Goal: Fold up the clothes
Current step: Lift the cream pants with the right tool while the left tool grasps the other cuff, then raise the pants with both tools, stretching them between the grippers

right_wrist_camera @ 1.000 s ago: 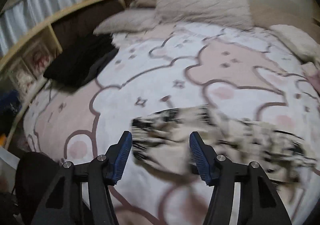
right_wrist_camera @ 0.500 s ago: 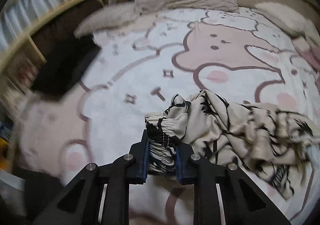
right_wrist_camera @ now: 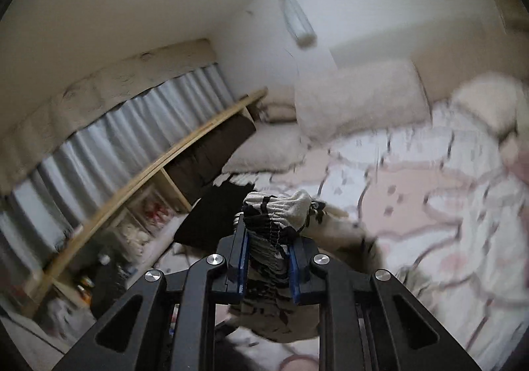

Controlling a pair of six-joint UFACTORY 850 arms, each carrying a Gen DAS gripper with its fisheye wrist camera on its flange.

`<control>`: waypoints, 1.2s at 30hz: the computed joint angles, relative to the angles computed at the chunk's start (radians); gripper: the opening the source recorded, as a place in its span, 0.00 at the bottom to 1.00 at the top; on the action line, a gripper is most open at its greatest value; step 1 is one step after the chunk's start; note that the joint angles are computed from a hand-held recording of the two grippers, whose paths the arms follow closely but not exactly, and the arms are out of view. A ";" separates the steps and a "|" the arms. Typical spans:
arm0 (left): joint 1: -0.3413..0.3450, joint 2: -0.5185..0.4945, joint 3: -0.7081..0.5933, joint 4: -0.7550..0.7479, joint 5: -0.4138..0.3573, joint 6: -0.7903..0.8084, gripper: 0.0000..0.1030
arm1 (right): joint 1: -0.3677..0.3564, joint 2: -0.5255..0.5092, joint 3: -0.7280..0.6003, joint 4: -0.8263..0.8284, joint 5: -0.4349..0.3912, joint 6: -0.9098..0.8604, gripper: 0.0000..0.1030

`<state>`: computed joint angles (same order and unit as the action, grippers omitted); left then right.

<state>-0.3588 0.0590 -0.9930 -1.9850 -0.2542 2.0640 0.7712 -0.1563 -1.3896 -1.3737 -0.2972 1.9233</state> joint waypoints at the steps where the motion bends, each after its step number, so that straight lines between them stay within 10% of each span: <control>1: 0.007 0.010 0.000 0.038 -0.023 -0.033 1.00 | 0.011 -0.002 -0.011 0.028 -0.035 -0.060 0.20; 9: 0.030 0.049 0.000 0.136 -0.009 -0.116 1.00 | 0.061 -0.155 -0.166 0.590 -0.353 -0.834 0.19; 15: 0.013 0.052 0.013 0.231 0.005 -0.210 1.00 | -0.040 0.002 0.052 1.206 0.177 -1.061 0.19; 17: 0.011 0.057 0.016 0.258 -0.038 -0.215 1.00 | -0.043 0.025 0.069 1.333 0.219 -1.190 0.19; 32: 0.078 -0.129 -0.248 0.695 -0.509 -0.894 0.88 | 0.030 0.087 0.102 0.866 0.170 -0.924 0.19; 36: 0.077 -0.175 -0.276 0.718 -0.614 -0.997 0.47 | 0.041 0.096 0.111 0.641 0.137 -0.701 0.19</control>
